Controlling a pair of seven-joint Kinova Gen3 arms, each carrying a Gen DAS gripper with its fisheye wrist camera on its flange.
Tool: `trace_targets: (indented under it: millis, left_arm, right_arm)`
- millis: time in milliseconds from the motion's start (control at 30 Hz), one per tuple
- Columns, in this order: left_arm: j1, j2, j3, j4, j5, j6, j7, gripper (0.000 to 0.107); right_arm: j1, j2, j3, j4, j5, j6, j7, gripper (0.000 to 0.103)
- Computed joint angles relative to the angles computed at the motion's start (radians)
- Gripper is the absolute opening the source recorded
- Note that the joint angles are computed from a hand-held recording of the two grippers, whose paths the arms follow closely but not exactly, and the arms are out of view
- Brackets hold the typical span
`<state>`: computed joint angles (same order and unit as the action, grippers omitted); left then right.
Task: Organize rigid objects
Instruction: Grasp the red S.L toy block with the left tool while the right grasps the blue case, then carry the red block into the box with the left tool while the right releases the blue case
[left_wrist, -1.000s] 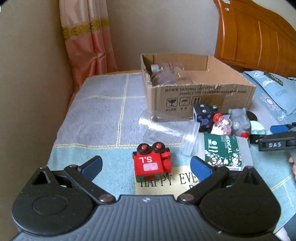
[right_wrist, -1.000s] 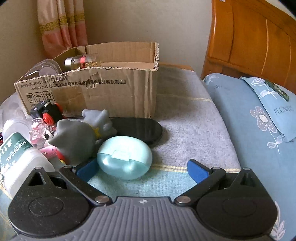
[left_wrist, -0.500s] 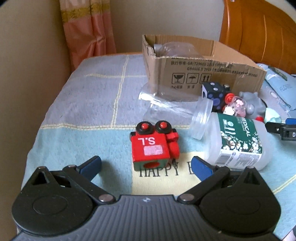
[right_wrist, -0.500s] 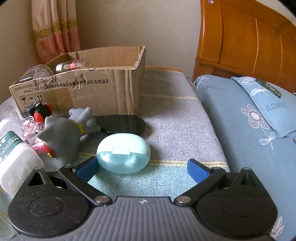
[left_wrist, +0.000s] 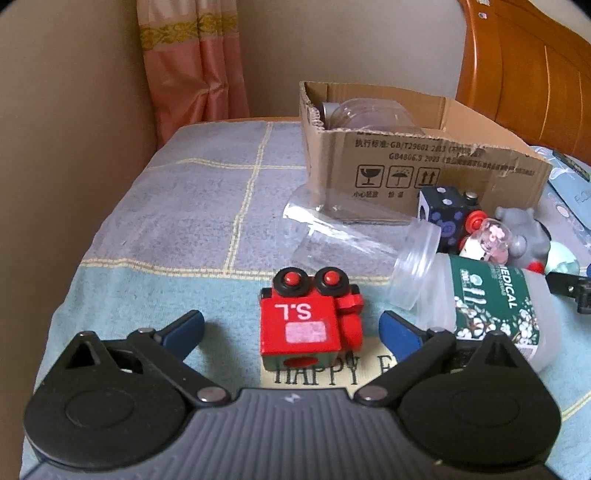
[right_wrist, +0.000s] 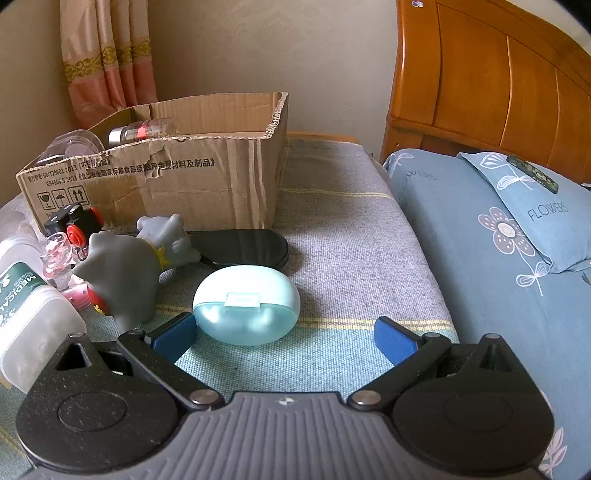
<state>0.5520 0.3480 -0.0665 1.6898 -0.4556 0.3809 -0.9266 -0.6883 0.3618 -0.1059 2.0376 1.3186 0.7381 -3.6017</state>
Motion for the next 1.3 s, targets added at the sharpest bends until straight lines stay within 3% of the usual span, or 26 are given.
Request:
trace_targets:
  millis: [267,367,600,1033,1300]
  left_arm:
    - [0.021,-0.008,-0.005,0.003,-0.019,-0.018,0.011,0.061]
    - [0.019,-0.009,-0.004,0.003,-0.017,-0.017,0.010,0.055]
    - [0.004,-0.014,0.008,0.004,0.000,-0.017,-0.014,0.055]
    - [-0.049,-0.013,0.054,-0.007,0.061,-0.009,-0.105,0.055]
    - [-0.132,-0.024,0.132,-0.029,0.159,0.030,-0.291,0.055]
  right_arm:
    - [0.007,0.002,-0.005,-0.003,0.016,-0.022,0.022,0.103]
    - [0.011,0.002,-0.004,-0.008,0.020,-0.036,0.047,0.103]
    - [0.011,0.007,0.001,-0.028,0.029,-0.044,0.125,0.100]
    - [0.056,-0.036,0.007,-0.017,0.004,-0.157,0.215,0.066]
    - [0.058,-0.061,0.014,-0.024,-0.089,-0.173,0.371,0.066]
